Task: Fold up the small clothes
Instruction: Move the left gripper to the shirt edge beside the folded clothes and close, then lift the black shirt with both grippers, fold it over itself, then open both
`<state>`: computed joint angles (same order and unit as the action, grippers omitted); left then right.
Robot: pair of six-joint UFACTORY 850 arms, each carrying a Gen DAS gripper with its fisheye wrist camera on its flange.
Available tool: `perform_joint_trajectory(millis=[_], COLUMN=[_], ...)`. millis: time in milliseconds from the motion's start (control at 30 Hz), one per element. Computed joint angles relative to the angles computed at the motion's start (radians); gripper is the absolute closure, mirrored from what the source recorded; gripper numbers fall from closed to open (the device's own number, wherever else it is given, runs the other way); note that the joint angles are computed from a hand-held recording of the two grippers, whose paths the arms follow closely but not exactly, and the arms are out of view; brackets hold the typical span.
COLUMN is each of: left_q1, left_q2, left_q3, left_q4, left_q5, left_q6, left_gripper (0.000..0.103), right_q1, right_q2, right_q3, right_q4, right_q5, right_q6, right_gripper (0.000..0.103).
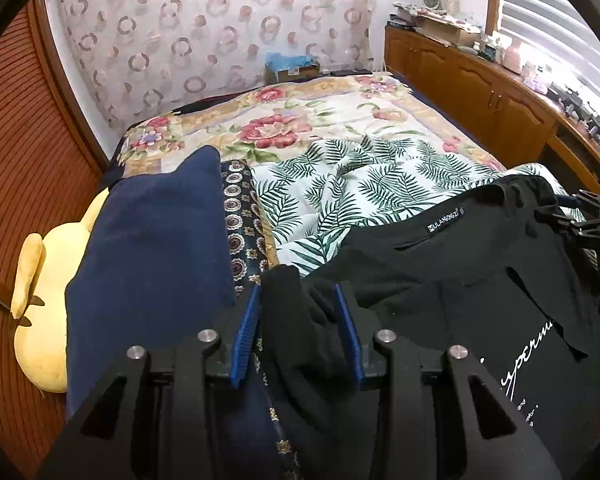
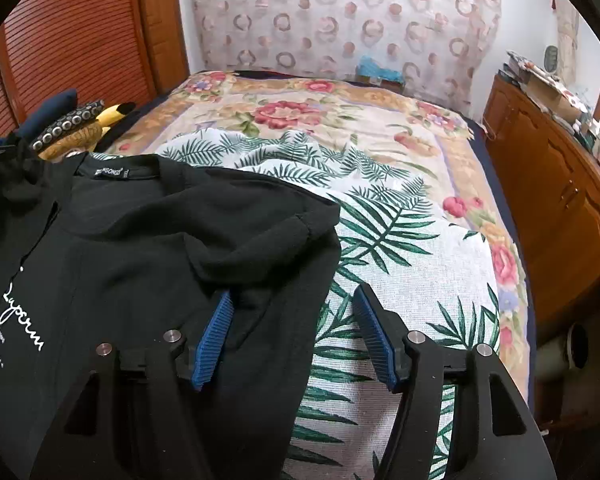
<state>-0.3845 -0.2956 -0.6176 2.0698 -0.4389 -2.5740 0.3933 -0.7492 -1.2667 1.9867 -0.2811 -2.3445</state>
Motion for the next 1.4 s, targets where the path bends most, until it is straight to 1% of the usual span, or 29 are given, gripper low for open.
perform_joint_trajectory(millis=[33, 100, 200, 300, 433, 500, 567, 600, 633, 667, 700, 733, 767, 800, 833, 900, 933, 1000, 1067, 1133, 1167, 1200, 1267, 1367, 1400], left_q1=[-0.001, -0.001, -0.022, -0.047, -0.071, -0.083, -0.097, -0.103, -0.113, -0.123, -0.129, -0.145, -0.156, -0.172, -0.194, -0.233, -0.264, -0.299, -0.359, -0.413, -0.438, -0.484, -0.556, -0.684, -0.707], left_q2=[0.004, 0.02, 0.052, 0.084, 0.115, 0.122, 0.122, 0.123, 0.125, 0.126, 0.129, 0.135, 0.139, 0.147, 0.156, 0.175, 0.192, 0.219, 0.247, 0.271, 0.275, 0.284, 0.29, 0.295, 0.294], left_q3=[0.007, 0.025, 0.052, 0.085, 0.12, 0.133, 0.139, 0.144, 0.152, 0.158, 0.162, 0.172, 0.178, 0.187, 0.196, 0.213, 0.228, 0.25, 0.277, 0.301, 0.306, 0.321, 0.339, 0.379, 0.386], left_q4=[0.01, 0.055, 0.052, 0.06, 0.097, 0.118, 0.129, 0.133, 0.139, 0.144, 0.145, 0.143, 0.138, 0.133, 0.122, 0.091, 0.068, 0.032, -0.017, -0.063, -0.086, -0.127, -0.187, -0.279, -0.296], left_q5=[-0.007, -0.016, -0.052, -0.093, -0.135, -0.145, -0.153, -0.157, -0.163, -0.17, -0.173, -0.182, -0.189, -0.2, -0.213, -0.238, -0.256, -0.278, -0.31, -0.334, -0.345, -0.366, -0.4, -0.443, -0.447], left_q6=[-0.013, -0.066, -0.088, -0.124, -0.191, -0.229, -0.258, -0.271, -0.287, -0.301, -0.31, -0.326, -0.332, -0.343, -0.349, -0.355, -0.357, -0.349, -0.354, -0.355, -0.355, -0.356, -0.369, -0.437, -0.45], left_gripper=[0.098, 0.098, 0.099, 0.099, 0.099, 0.099, 0.099, 0.099, 0.099, 0.099, 0.099, 0.099, 0.099, 0.099, 0.099, 0.099, 0.099, 0.099, 0.099, 0.1, 0.1, 0.1, 0.1, 0.1, 0.1], right_q1=[-0.001, 0.0, 0.0, 0.001, 0.006, 0.009, 0.009, 0.01, 0.012, 0.012, 0.015, 0.016, 0.018, 0.02, 0.023, 0.025, 0.025, 0.023, 0.017, 0.009, -0.001, -0.007, -0.024, -0.056, -0.066], right_q2=[0.0, 0.0, -0.001, -0.005, -0.025, -0.036, -0.05, -0.054, -0.057, -0.058, -0.057, -0.056, -0.052, -0.046, -0.034, 0.012, 0.039, 0.115, 0.187, 0.275, 0.317, 0.343, 0.428, 0.523, 0.555], right_q3=[0.0, 0.0, -0.002, -0.01, -0.053, -0.077, -0.103, -0.113, -0.117, -0.12, -0.118, -0.119, -0.115, -0.109, -0.096, -0.035, -0.001, 0.096, 0.179, 0.282, 0.33, 0.36, 0.461, 0.574, 0.613], right_q4=[-0.001, 0.0, -0.004, -0.046, -0.194, -0.213, -0.281, -0.298, -0.278, -0.278, -0.267, -0.292, -0.326, -0.34, -0.312, -0.173, -0.093, 0.069, 0.173, 0.312, 0.326, 0.338, 0.371, 0.369, 0.363], right_q5=[0.0, 0.0, -0.001, 0.009, 0.024, 0.043, 0.048, 0.051, 0.052, 0.046, 0.04, 0.028, 0.012, 0.007, 0.006, -0.019, -0.038, -0.087, -0.133, -0.182, -0.211, -0.229, -0.269, -0.316, -0.327], right_q6=[0.001, 0.0, 0.01, 0.028, 0.178, 0.219, 0.316, 0.338, 0.324, 0.327, 0.314, 0.336, 0.366, 0.375, 0.341, 0.198, 0.117, -0.056, -0.165, -0.291, -0.304, -0.317, -0.357, -0.371, -0.372], right_gripper=[0.04, 0.039, 0.039, 0.039, 0.039, 0.039, 0.039, 0.041, 0.044, 0.052, 0.064, 0.072, 0.089, 0.097, 0.098, 0.099, 0.099, 0.099, 0.099, 0.099, 0.099, 0.099, 0.099, 0.099, 0.099])
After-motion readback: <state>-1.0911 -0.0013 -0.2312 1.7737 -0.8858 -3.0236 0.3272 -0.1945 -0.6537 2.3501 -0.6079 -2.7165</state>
